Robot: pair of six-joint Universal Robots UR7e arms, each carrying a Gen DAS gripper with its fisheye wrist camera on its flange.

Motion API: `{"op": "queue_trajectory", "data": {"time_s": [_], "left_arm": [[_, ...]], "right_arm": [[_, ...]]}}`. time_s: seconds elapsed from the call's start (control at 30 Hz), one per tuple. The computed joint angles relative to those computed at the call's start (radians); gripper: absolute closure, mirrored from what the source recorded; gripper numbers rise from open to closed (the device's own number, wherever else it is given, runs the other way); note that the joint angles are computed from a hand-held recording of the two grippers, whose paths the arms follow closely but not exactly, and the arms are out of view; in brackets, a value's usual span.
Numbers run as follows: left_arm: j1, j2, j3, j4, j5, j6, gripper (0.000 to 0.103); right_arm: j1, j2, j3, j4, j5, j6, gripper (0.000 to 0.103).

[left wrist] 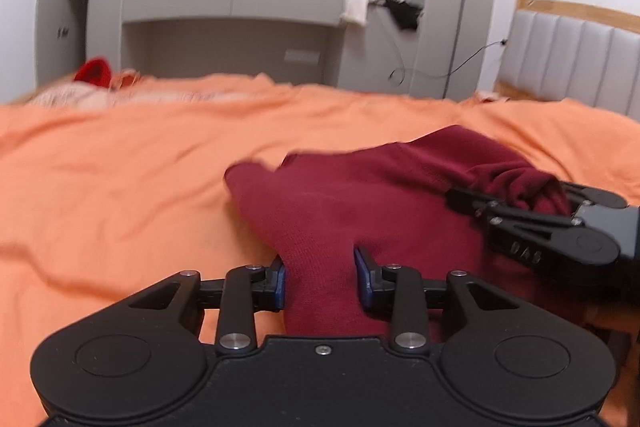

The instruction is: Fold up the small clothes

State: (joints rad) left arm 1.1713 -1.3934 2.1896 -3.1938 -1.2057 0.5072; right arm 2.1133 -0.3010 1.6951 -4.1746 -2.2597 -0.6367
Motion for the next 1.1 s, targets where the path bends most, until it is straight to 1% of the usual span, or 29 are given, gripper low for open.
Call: {"op": "queue_trajectory", "data": {"time_s": [0.13,0.2,0.23,0.3,0.4,0.47,0.5,0.6,0.63,0.67,0.8,0.87,1.0,1.1], "left_arm": [[0.003,-0.008,0.005,0.004,0.012,0.003,0.061],[0.001,-0.007,0.010,0.000,0.026,0.005,0.059],[-0.002,-0.010,0.014,-0.001,0.034,0.003,0.058],[-0.002,-0.002,0.009,-0.001,0.042,-0.002,0.056],[0.001,0.000,0.008,0.000,0.053,-0.022,0.048],[0.003,0.004,0.000,0.002,0.062,-0.038,0.040],[0.004,0.009,-0.004,0.002,0.067,-0.047,0.038],[-0.001,0.007,-0.002,0.001,0.086,-0.068,0.025],[-0.005,0.006,0.000,-0.001,0.098,-0.077,0.018],[-0.006,0.008,-0.004,-0.002,0.104,-0.084,0.014],[-0.007,-0.011,0.002,0.005,0.106,-0.118,0.007],[-0.012,-0.020,0.011,-0.014,0.110,-0.124,0.002],[-0.024,-0.054,0.039,-0.046,0.100,-0.120,0.001],[-0.039,-0.085,0.072,-0.088,0.094,-0.108,0.001]], "right_arm": [[-0.005,-0.018,0.026,0.034,-0.032,0.079,0.044],[-0.003,-0.021,0.029,0.045,-0.056,0.103,0.033],[-0.003,-0.027,0.041,0.045,-0.063,0.114,0.030],[-0.005,-0.035,0.052,0.055,-0.072,0.138,0.022],[-0.013,-0.052,0.081,0.048,-0.068,0.174,0.014],[-0.017,-0.063,0.098,0.053,-0.066,0.204,0.010],[-0.019,-0.067,0.102,0.055,-0.064,0.215,0.007],[-0.024,-0.081,0.120,0.050,-0.057,0.243,0.003],[-0.025,-0.086,0.128,0.044,-0.053,0.249,0.002],[-0.024,-0.089,0.133,0.035,-0.050,0.254,0.001],[-0.017,-0.100,0.164,-0.023,-0.033,0.262,0.001],[-0.007,-0.101,0.173,-0.050,-0.034,0.261,0.000],[0.024,-0.101,0.193,-0.117,-0.045,0.246,0.000],[0.054,-0.090,0.200,-0.188,-0.053,0.212,0.000]]}}
